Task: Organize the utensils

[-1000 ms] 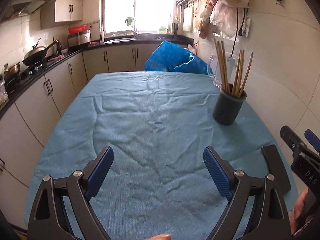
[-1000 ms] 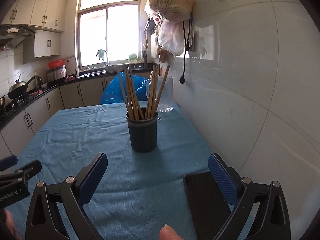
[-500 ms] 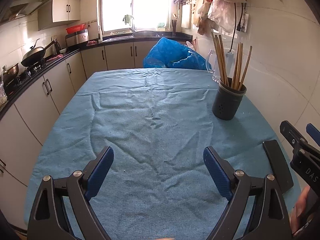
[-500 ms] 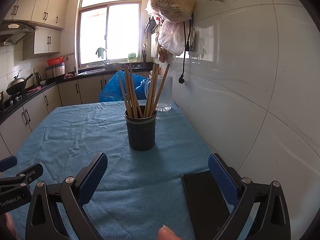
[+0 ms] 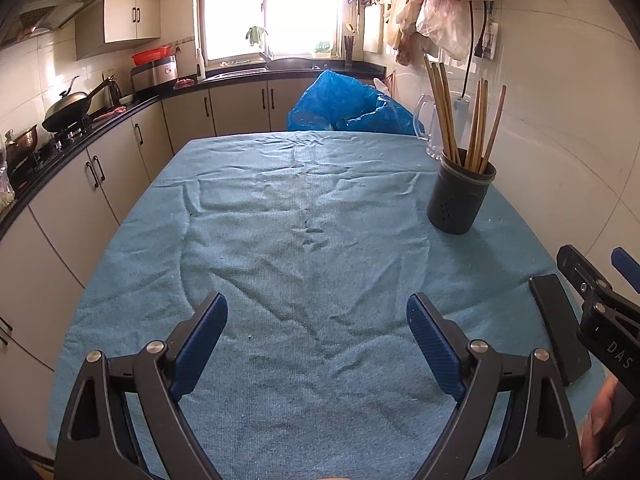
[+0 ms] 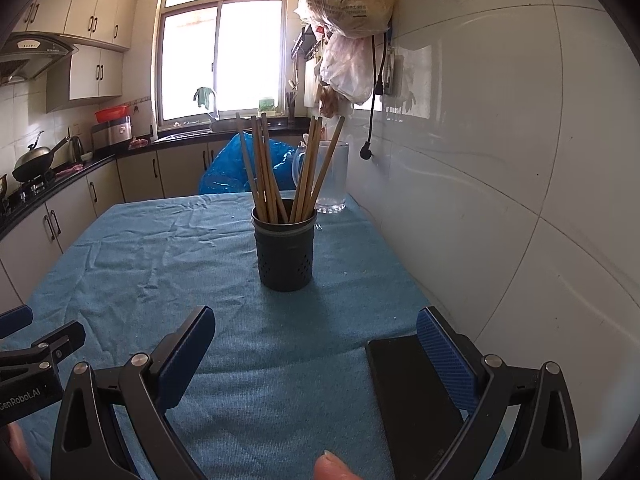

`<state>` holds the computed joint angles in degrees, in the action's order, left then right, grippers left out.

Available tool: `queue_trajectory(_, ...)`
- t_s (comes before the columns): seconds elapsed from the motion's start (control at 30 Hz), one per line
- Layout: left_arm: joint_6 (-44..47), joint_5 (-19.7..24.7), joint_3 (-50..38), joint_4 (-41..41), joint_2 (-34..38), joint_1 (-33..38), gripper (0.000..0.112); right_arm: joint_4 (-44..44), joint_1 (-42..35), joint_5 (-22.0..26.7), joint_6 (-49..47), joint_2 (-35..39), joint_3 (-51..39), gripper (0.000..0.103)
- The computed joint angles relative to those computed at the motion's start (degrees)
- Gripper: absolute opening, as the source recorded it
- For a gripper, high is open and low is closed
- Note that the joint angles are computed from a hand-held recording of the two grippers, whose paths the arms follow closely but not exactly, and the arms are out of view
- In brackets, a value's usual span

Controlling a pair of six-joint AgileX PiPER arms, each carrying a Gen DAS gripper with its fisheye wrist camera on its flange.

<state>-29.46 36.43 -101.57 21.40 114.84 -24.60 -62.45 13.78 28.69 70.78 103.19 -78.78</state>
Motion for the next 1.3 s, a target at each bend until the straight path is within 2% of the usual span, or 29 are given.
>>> queue_trajectory(1.3, -1.0, 0.4, 0.6, 1.2, 0.4, 0.2, 0.090, 3.7, 0.3, 0.0, -3.1, 1.5, 0.0, 0.102)
